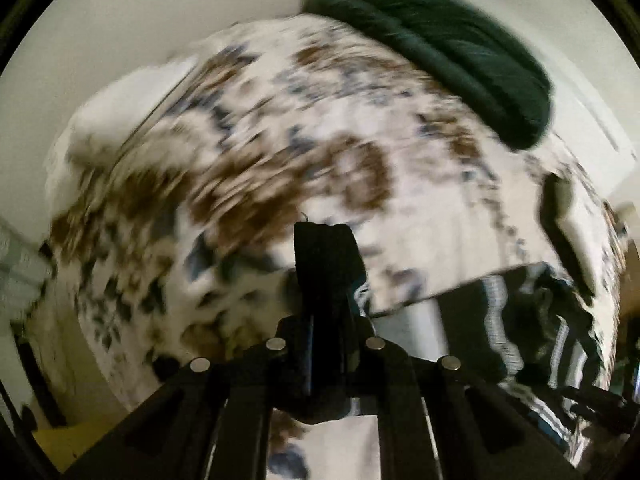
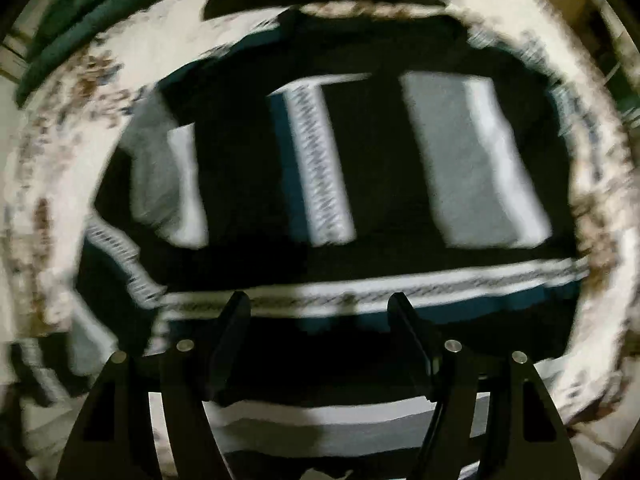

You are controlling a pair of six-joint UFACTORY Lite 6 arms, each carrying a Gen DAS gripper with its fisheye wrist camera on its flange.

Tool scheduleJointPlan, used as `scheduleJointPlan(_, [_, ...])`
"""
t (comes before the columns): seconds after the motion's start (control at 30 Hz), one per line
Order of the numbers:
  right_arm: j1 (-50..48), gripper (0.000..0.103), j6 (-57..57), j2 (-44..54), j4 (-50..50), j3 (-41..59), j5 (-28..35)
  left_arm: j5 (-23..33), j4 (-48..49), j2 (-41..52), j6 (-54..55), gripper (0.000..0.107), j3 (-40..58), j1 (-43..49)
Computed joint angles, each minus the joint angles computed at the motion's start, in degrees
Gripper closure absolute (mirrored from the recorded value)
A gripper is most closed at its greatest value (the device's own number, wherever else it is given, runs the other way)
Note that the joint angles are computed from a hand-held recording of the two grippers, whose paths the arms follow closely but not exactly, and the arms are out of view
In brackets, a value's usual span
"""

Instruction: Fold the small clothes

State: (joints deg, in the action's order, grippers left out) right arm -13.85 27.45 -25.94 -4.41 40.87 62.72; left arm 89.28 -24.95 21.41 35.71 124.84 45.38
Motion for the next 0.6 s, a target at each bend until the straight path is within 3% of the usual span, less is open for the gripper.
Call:
scheduleJointPlan(0.2, [-13.39, 0.030, -10.23, 1.32, -0.43, 4.16, -0.06, 2.63, -0.03, -7.82, -8.91, 0.100, 0.77, -16.84])
scheduleJointPlan(0.37, [-35.35, 0.030, -30.23, 0.72, 3.89, 5.52, -0.52, -2.27, 7.48, -12.50, -28.78, 0.100, -0.05, -45.73])
scheduleJointPlan(0.53, [-61.79, 0.030, -52.38, 9.94, 6.79, 11.13, -3.40, -6.98, 14.50, -6.78, -45.54, 0.100, 6.15, -75.72])
scheduleJointPlan(0.6, [-69.23, 0.030, -58.41, 15.57, 7.20, 15.29, -4.67, -6.01, 19.76, 0.41, -53.90, 0.100, 14.90, -87.71])
